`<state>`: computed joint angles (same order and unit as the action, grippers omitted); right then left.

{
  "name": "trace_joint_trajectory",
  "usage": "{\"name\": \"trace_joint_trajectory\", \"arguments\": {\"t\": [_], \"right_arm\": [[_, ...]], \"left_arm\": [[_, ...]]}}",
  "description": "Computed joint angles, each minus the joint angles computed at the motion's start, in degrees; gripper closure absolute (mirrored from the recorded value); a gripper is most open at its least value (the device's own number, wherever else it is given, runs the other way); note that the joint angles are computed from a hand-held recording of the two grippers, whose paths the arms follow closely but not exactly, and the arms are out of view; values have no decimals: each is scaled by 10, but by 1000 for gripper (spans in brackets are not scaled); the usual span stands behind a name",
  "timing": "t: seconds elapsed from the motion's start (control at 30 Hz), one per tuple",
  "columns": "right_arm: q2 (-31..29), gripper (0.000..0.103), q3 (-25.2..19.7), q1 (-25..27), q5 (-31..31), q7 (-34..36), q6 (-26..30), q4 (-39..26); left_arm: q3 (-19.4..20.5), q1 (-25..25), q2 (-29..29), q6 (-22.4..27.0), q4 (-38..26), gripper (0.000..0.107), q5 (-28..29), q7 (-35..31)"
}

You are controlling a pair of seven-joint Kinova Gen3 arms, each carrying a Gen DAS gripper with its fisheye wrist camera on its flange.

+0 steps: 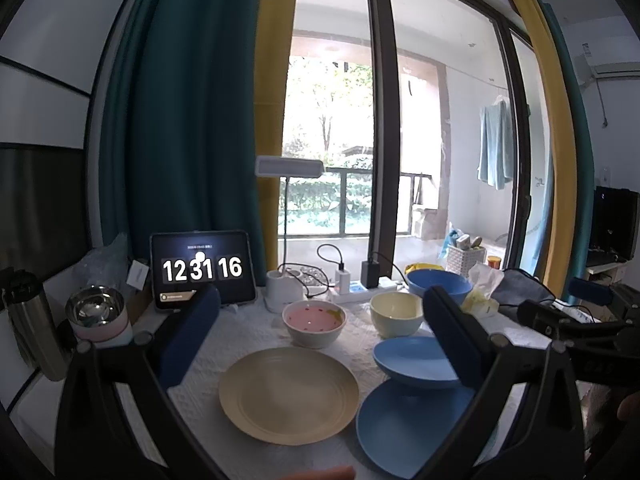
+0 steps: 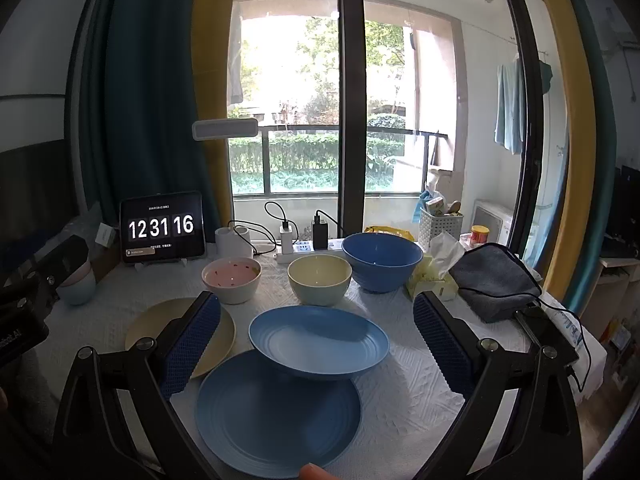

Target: Organize plates and bowls

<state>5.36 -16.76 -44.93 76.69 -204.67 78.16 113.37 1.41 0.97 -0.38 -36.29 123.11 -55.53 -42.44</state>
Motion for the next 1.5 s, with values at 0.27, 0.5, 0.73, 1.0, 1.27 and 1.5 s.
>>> {"name": "trace_joint_trajectory", "arguments": {"t": [0.27,0.5,0.73,1.0,1.27,1.5], "right_arm": [[-1,4,1,3,-3,3,-5,-1],[-1,4,1,3,-3,4,-6,-1],[-3,4,2,6,-2,-1,-9,3],[-9,4,3,14,-3,0,-17,7],[-15,4,6,27,-1,-2,-37,15],[-23,4,13,52,-6,-8,-72,26]], "left_arm": [[1,-2,2,-6,1,5,2,-3],[1,-1,2,-6,2,5,5,-5],[2,0,2,-3,0,5,3,-5],[9,9,4,11,-6,5,14,-13],[20,22,10,34,-15,5,34,-33],[40,33,33,89,-56,5,-27,39]]}}
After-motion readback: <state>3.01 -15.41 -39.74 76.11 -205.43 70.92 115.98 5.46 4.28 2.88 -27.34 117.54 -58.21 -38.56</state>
